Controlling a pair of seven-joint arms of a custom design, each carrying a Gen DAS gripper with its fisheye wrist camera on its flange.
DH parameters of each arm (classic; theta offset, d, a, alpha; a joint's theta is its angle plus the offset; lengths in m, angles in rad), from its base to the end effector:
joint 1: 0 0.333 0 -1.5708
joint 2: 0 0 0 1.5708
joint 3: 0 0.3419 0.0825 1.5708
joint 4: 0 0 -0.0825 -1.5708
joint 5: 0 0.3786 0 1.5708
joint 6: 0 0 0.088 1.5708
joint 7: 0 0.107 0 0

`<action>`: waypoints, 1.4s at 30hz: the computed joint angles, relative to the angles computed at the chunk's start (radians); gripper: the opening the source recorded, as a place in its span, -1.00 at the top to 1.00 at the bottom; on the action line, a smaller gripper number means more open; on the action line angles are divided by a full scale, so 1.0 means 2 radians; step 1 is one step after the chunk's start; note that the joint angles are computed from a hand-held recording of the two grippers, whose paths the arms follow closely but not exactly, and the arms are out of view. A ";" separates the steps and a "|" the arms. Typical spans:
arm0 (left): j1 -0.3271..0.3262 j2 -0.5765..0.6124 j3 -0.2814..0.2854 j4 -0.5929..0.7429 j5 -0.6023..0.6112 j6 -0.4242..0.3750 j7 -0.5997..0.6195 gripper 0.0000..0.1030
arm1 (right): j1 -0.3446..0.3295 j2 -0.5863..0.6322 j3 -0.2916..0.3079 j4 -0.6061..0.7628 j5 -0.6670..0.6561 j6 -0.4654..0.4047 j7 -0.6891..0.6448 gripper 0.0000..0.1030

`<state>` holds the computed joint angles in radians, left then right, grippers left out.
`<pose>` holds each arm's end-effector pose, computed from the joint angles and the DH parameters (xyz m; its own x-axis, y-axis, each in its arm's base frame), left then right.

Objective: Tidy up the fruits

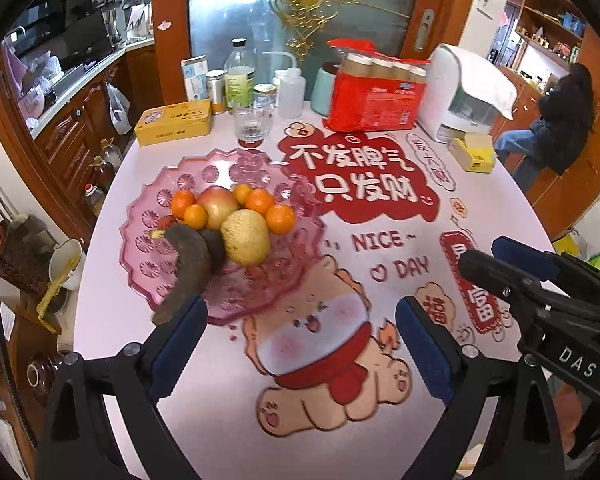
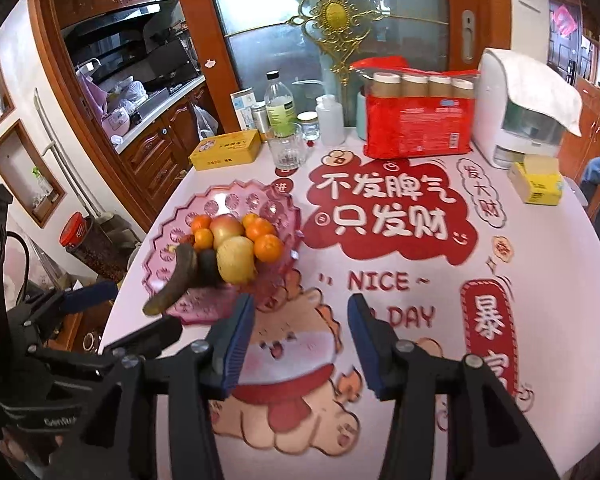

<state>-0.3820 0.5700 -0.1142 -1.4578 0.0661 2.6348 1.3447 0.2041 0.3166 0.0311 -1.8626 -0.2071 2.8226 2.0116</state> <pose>0.6799 -0.3464 0.4477 -0.3128 -0.9408 0.1306 -0.8072 0.1908 -0.5585 0.6561 0.1656 0.4500 0.0001 -0.9944 -0.1057 -0.7995 0.0634 -0.5973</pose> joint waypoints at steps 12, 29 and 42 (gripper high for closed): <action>-0.061 -0.052 0.025 -0.066 0.074 0.021 -0.119 -0.85 | -0.008 -0.115 -0.021 -0.141 -0.062 0.026 0.049 -0.16; -0.077 -0.106 0.031 -0.130 0.207 0.003 -0.312 -0.85 | -0.017 -0.143 0.000 -0.177 0.047 0.042 -0.092 -0.17; -0.064 -0.128 0.014 -0.145 0.291 -0.020 -0.383 -0.85 | -0.007 -0.150 0.000 -0.185 0.031 0.060 -0.091 -0.17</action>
